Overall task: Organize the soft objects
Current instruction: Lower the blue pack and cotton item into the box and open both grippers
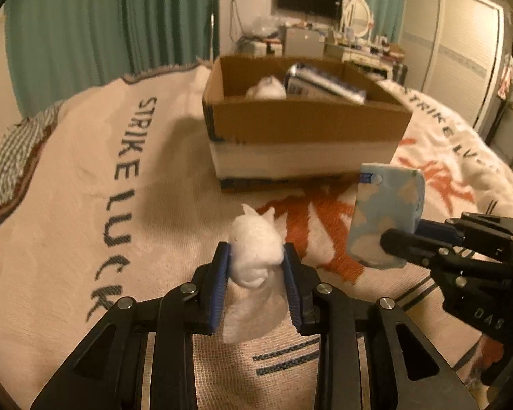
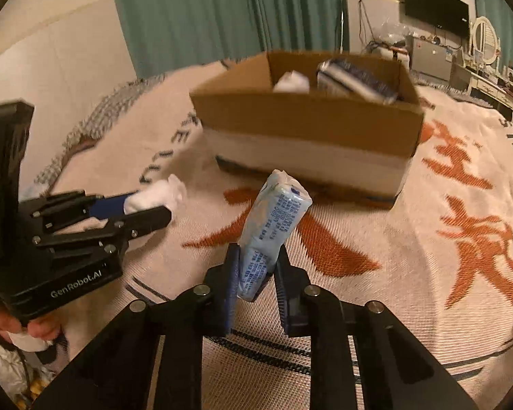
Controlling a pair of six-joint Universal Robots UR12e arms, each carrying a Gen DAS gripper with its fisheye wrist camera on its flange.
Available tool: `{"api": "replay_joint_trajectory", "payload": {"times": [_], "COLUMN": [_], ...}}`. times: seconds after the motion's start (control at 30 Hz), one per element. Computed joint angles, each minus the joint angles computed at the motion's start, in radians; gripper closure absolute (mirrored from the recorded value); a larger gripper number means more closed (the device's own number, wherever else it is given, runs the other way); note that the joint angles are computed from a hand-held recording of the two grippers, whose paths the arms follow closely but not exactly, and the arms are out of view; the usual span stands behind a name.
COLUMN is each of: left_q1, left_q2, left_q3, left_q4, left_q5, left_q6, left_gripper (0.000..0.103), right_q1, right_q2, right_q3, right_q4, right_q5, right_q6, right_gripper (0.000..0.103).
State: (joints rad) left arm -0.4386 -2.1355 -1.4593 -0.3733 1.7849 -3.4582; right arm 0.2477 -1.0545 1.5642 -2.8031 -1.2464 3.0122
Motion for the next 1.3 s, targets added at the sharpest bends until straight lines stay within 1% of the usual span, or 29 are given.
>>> {"api": "replay_joint_trajectory", "payload": {"times": [0.1, 0.23, 0.33, 0.43, 0.47, 0.53, 0.6, 0.8, 0.87, 0.97, 1.03, 1.1, 1.13, 1.17, 1.2, 1.3], "left_q1": [-0.002, -0.007, -0.006, 0.0, 0.003, 0.009, 0.015, 0.033, 0.037, 0.043, 0.041, 0.038, 0.039, 0.04, 0.041, 0.044], "left_q2": [0.006, 0.006, -0.002, -0.024, -0.036, -0.057, -0.088, -0.172, -0.197, -0.222, -0.233, -0.241, -0.243, -0.245, -0.243, -0.229], "left_q3": [0.009, 0.044, 0.086, 0.146, 0.174, 0.215, 0.267, 0.386, 0.413, 0.437, 0.449, 0.464, 0.469, 0.478, 0.48, 0.468], "left_q4": [0.019, 0.03, 0.044, 0.042, 0.039, 0.028, 0.003, -0.078, -0.092, -0.097, -0.097, -0.134, -0.154, -0.179, -0.198, -0.218], "left_q5": [0.007, 0.028, 0.034, 0.024, 0.02, 0.011, 0.009, -0.009, -0.008, -0.035, -0.029, -0.02, -0.021, -0.022, -0.022, -0.024], "left_q6": [0.007, 0.037, 0.055, 0.072, 0.082, 0.099, 0.111, 0.134, 0.149, 0.153, 0.158, 0.158, 0.156, 0.151, 0.143, 0.108], "left_gripper": [0.074, 0.074, 0.074, 0.074, 0.074, 0.074, 0.074, 0.074, 0.074, 0.074, 0.07, 0.07, 0.07, 0.069, 0.069, 0.069], "right_q1": [-0.008, -0.018, -0.021, -0.024, -0.026, -0.035, -0.041, -0.043, -0.043, -0.045, -0.046, -0.045, -0.046, -0.046, -0.045, -0.046], "right_q2": [-0.016, -0.034, -0.038, -0.028, -0.02, -0.002, 0.027, 0.131, 0.153, 0.176, 0.186, 0.188, 0.187, 0.182, 0.18, 0.163], "right_q3": [0.006, -0.001, -0.035, -0.092, -0.114, -0.16, -0.218, -0.362, -0.378, -0.392, -0.397, -0.394, -0.392, -0.384, -0.383, -0.37], "right_q4": [-0.031, -0.057, -0.071, -0.06, -0.056, -0.034, 0.016, 0.16, 0.181, 0.196, 0.193, 0.175, 0.169, 0.149, 0.139, 0.113], "right_q5": [0.009, 0.007, -0.015, -0.036, -0.038, -0.015, 0.008, 0.032, 0.03, 0.05, 0.046, 0.022, 0.018, 0.005, -0.006, -0.033], "right_q6": [0.015, 0.021, 0.003, -0.006, -0.002, -0.001, -0.005, -0.027, -0.034, -0.033, -0.024, -0.008, -0.004, 0.001, 0.003, 0.02], "right_gripper": [0.085, 0.085, 0.085, 0.085, 0.085, 0.085, 0.085, 0.085, 0.084, 0.083, 0.082, 0.072, 0.055, 0.041, 0.04, 0.04]}}
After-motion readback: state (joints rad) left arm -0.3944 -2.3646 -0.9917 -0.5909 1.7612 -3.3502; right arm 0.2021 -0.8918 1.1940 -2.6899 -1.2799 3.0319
